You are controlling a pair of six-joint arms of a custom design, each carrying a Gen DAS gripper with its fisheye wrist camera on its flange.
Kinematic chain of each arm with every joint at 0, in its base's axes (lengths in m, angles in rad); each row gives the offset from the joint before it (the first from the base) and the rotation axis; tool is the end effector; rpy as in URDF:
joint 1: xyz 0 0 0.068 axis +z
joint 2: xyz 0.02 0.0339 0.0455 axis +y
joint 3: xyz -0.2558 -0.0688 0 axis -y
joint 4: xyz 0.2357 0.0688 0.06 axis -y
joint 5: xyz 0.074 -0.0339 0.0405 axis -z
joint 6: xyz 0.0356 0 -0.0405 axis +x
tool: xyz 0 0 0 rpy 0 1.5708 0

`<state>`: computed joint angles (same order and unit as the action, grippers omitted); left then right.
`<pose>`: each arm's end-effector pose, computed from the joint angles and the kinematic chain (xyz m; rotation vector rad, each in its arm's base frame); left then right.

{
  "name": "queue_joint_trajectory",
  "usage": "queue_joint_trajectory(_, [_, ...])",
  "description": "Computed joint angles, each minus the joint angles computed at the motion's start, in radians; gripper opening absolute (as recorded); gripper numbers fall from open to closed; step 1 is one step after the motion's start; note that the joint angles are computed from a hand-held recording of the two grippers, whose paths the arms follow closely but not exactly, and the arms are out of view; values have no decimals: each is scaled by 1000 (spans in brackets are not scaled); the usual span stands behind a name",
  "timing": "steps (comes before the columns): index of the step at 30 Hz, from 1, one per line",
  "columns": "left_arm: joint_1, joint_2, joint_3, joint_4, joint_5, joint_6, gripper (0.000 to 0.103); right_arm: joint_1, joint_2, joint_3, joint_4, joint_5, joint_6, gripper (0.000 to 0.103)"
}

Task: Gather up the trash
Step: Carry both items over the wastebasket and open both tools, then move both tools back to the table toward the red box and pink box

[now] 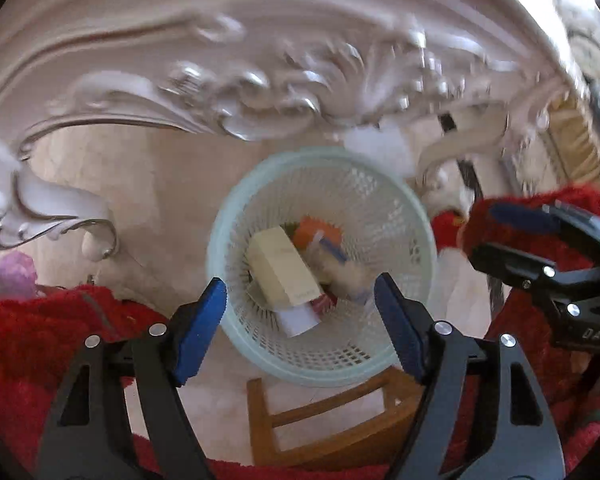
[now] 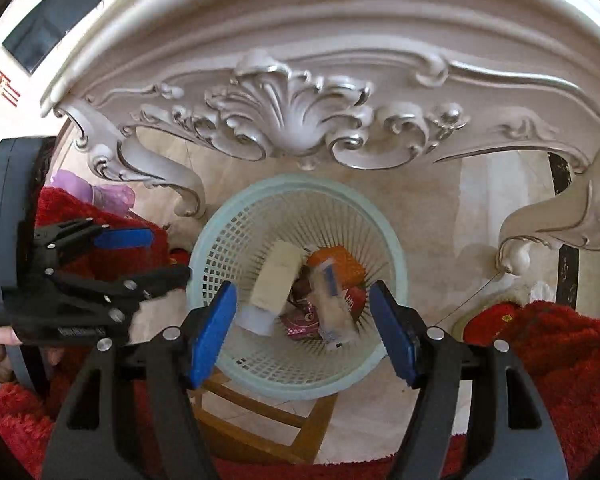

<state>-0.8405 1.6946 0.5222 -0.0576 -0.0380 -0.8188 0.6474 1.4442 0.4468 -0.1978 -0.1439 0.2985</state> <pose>0.1577 -0.1741 0.0701 0.0217 2.8657 -0.3270 0.1613 0.1283 0.1002 -0.5315 2.7914 0.4283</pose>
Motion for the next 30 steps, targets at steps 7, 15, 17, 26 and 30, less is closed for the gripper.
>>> queue_joint_trajectory(7, [-51, -513, -78, -284, -205, -65, 75, -61, -433, 16, -208, -31, -34, 65])
queue_joint_trajectory(15, [211, -616, 154, -447, -253, 179, 82, -347, -328, 255, -38, -18, -76, 69])
queue_joint_trajectory(17, [291, -561, 225, -424, -240, 263, 82, -356, -231, 326, 24, 13, -96, 70])
queue_joint_trajectory(26, [584, -100, 649, -307, -115, 467, 82, -378, 156, 638, 132, 95, -214, 73])
queue_joint_trajectory(30, [663, 85, 844, -324, -6, 494, 82, -379, 287, 789, 90, 86, -260, 73])
